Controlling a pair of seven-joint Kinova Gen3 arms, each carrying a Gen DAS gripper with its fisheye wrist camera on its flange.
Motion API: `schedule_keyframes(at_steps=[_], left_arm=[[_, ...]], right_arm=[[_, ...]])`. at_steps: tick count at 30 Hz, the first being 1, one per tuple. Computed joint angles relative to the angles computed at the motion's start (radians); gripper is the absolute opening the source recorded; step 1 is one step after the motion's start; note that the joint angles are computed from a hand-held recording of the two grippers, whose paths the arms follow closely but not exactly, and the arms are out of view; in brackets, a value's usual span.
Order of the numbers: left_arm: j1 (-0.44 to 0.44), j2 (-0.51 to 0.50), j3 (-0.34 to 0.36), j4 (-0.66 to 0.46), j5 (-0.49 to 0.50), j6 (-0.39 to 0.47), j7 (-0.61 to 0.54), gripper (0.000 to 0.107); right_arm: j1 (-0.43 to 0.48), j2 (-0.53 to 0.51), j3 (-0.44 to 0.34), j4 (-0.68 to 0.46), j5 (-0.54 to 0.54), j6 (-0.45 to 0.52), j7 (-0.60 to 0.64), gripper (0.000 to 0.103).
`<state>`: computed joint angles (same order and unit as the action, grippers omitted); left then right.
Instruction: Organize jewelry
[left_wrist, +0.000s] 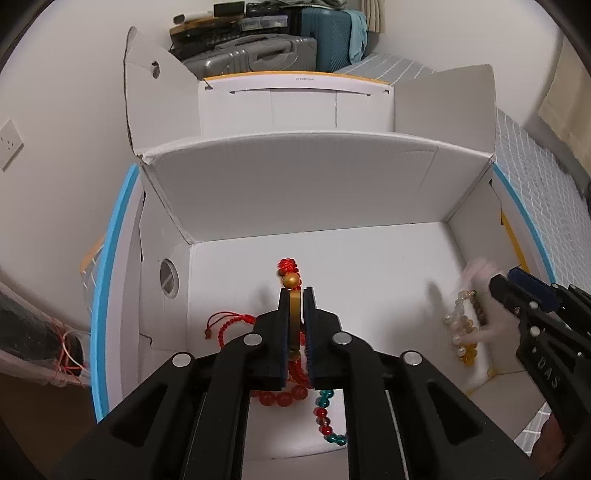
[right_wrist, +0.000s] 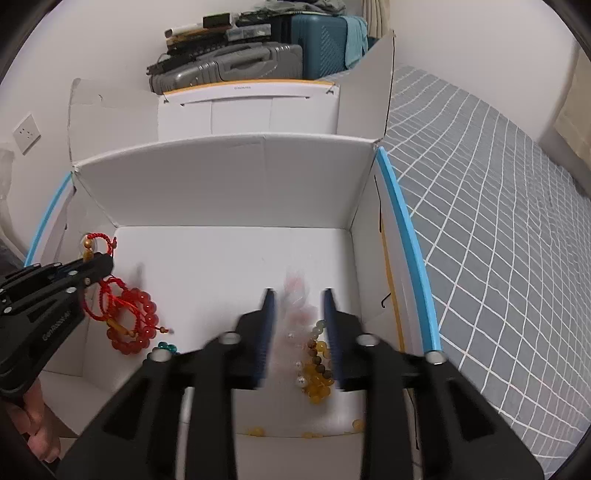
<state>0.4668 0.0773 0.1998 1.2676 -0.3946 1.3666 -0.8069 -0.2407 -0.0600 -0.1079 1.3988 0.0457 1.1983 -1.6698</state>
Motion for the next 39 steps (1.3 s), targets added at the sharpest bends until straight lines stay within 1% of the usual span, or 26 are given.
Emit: schedule_keyframes(at_steps=[1, 2, 3, 4, 5, 7, 9, 10, 11, 12, 13, 14, 16, 17, 19, 21, 23, 26, 31, 32, 34, 37, 39], left_arm=[[0.000, -0.004, 0.000, 0.001, 0.002, -0.001, 0.000, 0.009], [0.000, -0.014, 0.000, 0.008, 0.003, -0.008, 0.006, 0.014], [0.003, -0.019, 0.004, 0.012, -0.004, -0.009, 0.014, 0.020], [0.008, -0.028, 0.010, 0.019, -0.019, -0.011, 0.031, 0.033], [0.012, -0.038, 0.015, 0.029, -0.030, -0.017, 0.046, 0.044], [0.023, -0.063, 0.034, 0.051, -0.066, -0.025, 0.086, 0.054], [0.042, -0.085, 0.067, 0.069, -0.125, -0.022, 0.137, 0.065], [0.049, -0.093, 0.082, 0.074, -0.145, -0.019, 0.154, 0.076], [0.058, -0.109, 0.098, 0.090, -0.163, -0.026, 0.175, 0.080], [0.061, -0.122, 0.111, 0.101, -0.169, -0.030, 0.192, 0.082], [0.061, -0.132, 0.122, 0.110, -0.172, -0.034, 0.207, 0.085], [0.059, -0.141, 0.131, 0.118, -0.172, -0.039, 0.216, 0.090], [0.058, -0.172, 0.162, 0.159, -0.197, -0.066, 0.254, 0.092], [0.059, -0.184, 0.188, 0.181, -0.223, -0.068, 0.283, 0.093], [0.056, -0.194, 0.221, 0.198, -0.244, -0.054, 0.314, 0.094], [0.054, -0.219, 0.247, 0.228, -0.249, -0.060, 0.357, 0.097], [0.045, -0.242, 0.272, 0.259, -0.245, -0.068, 0.388, 0.097], [0.038, -0.251, 0.331, 0.279, -0.256, -0.033, 0.422, 0.097], [0.030, -0.272, 0.374, 0.309, -0.252, -0.019, 0.458, 0.097], [0.027, -0.276, 0.389, 0.313, -0.262, -0.011, 0.468, 0.097], [0.022, -0.268, 0.433, 0.309, -0.304, 0.031, 0.494, 0.097], [0.025, -0.283, 0.417, 0.306, -0.288, 0.026, 0.486, 0.097], [0.017, -0.283, 0.423, 0.302, -0.286, 0.036, 0.484, 0.097]], right_arm=[[0.001, -0.009, 0.003, 0.004, -0.007, -0.007, 0.005, 0.042], [0.003, -0.022, 0.005, 0.011, -0.015, -0.016, 0.013, 0.048], [0.005, -0.033, 0.006, 0.017, -0.020, -0.025, 0.018, 0.056], [0.008, -0.050, 0.010, 0.027, -0.030, -0.039, 0.027, 0.061], [0.012, -0.068, 0.018, 0.038, -0.047, -0.053, 0.042, 0.067], [0.021, -0.102, 0.018, 0.054, -0.047, -0.066, 0.054, 0.074], [0.028, -0.129, 0.026, 0.070, -0.063, -0.077, 0.073, 0.086], [0.033, -0.151, 0.029, 0.083, -0.069, -0.085, 0.080, 0.087], [0.036, -0.170, 0.032, 0.098, -0.075, -0.093, 0.089, 0.088], [0.041, -0.190, 0.033, 0.113, -0.074, -0.105, 0.096, 0.092], [0.042, -0.201, 0.031, 0.121, -0.066, -0.112, 0.090, 0.094], [0.061, -0.231, 0.013, 0.147, -0.044, -0.135, 0.076, 0.094], [0.068, -0.287, 0.012, 0.198, -0.034, -0.184, 0.080, 0.095], [0.070, -0.300, 0.013, 0.210, -0.037, -0.190, 0.083, 0.096], [0.066, -0.335, 0.027, 0.238, -0.057, -0.195, 0.095, 0.096], [0.062, -0.361, 0.045, 0.256, -0.080, -0.187, 0.109, 0.096], [0.058, -0.386, 0.059, 0.273, -0.100, -0.183, 0.124, 0.096], [0.080, -0.424, 0.048, 0.300, -0.097, -0.184, 0.117, 0.096], [0.078, -0.444, 0.050, 0.327, -0.111, -0.170, 0.128, 0.096], [0.079, -0.447, 0.049, 0.333, -0.111, -0.172, 0.130, 0.096], [0.079, -0.447, 0.048, 0.338, -0.114, -0.171, 0.131, 0.096], [0.079, -0.446, 0.043, 0.341, -0.117, -0.171, 0.129, 0.096], [0.081, -0.448, 0.040, 0.343, -0.118, -0.171, 0.127, 0.096]])
